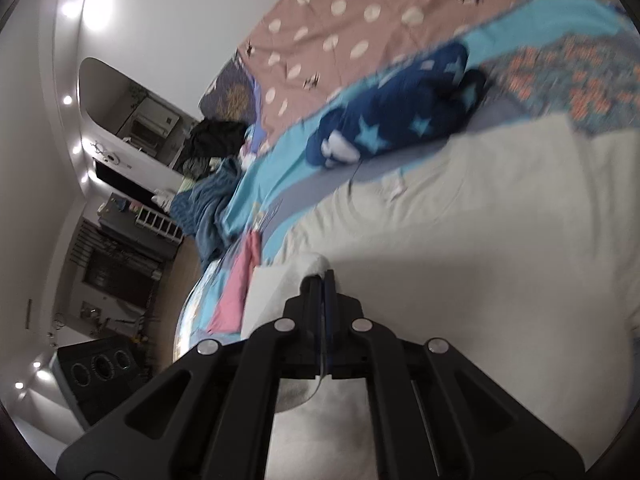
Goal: Fold small clothes
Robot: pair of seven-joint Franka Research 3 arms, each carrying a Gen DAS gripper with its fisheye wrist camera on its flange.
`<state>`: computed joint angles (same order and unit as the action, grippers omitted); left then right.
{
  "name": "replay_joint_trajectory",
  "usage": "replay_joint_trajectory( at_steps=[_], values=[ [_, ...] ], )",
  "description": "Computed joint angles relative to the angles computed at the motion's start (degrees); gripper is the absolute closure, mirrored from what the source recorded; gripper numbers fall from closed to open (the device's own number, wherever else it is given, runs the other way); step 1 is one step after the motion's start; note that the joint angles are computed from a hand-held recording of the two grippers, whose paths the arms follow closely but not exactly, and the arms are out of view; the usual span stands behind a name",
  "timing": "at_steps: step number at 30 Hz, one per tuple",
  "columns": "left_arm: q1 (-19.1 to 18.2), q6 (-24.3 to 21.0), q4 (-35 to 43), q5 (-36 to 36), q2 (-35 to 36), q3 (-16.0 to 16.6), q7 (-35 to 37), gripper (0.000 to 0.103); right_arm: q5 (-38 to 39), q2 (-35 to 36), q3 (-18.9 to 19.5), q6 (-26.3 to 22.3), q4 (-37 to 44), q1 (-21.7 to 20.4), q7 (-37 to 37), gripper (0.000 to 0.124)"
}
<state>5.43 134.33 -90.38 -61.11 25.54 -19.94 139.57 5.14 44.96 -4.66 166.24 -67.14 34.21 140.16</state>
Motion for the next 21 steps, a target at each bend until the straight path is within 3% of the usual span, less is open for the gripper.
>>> replay_joint_trajectory(
  at_steps=[3,6,10,12,15,16,19,21],
  values=[
    [-2.74,-0.14,1.11,3.9,1.49,-0.29,-1.76,0.1,-2.79,-3.75,-6.56,1.66,-6.79,3.19,4.94,0.123],
    [-6.1,1.18,3.52,9.85,4.88,-0.4,-5.83,0.1,-5.38,-4.69,-9.82,0.53,-9.45,4.28,8.46,0.123],
    [-7.47,-2.2,7.31,17.54,9.57,-0.81,-13.27,0.096,-8.14,-5.45,-10.26,-1.22,-13.1,3.31,10.73,0.119],
    [-5.56,-1.58,5.14,17.56,8.74,-2.01,-12.22,0.083,-8.64,-6.48,-9.95,-1.13,-16.52,2.95,12.56,0.117],
    [-2.77,7.92,-3.28,14.96,3.24,-2.88,-5.65,0.06,-5.6,-9.36,-3.98,2.28,-23.49,-1.5,9.54,0.09],
    [-2.05,11.26,-5.67,13.85,1.62,-3.02,-3.55,0.057,-4.41,-10.39,-2.37,3.51,-25.72,-2.59,8.18,0.078],
    [-0.3,21.31,-11.64,11.87,-2.24,-2.1,0.84,0.05,-0.75,-12.55,2.78,5.9,-29.69,-5.8,2.36,0.071],
    [0.28,27.84,-14.23,12.62,-3.38,-0.44,0.37,0.039,1.17,-12.66,6.42,5.9,-29.76,-7.93,-2.86,0.066]
  ],
)
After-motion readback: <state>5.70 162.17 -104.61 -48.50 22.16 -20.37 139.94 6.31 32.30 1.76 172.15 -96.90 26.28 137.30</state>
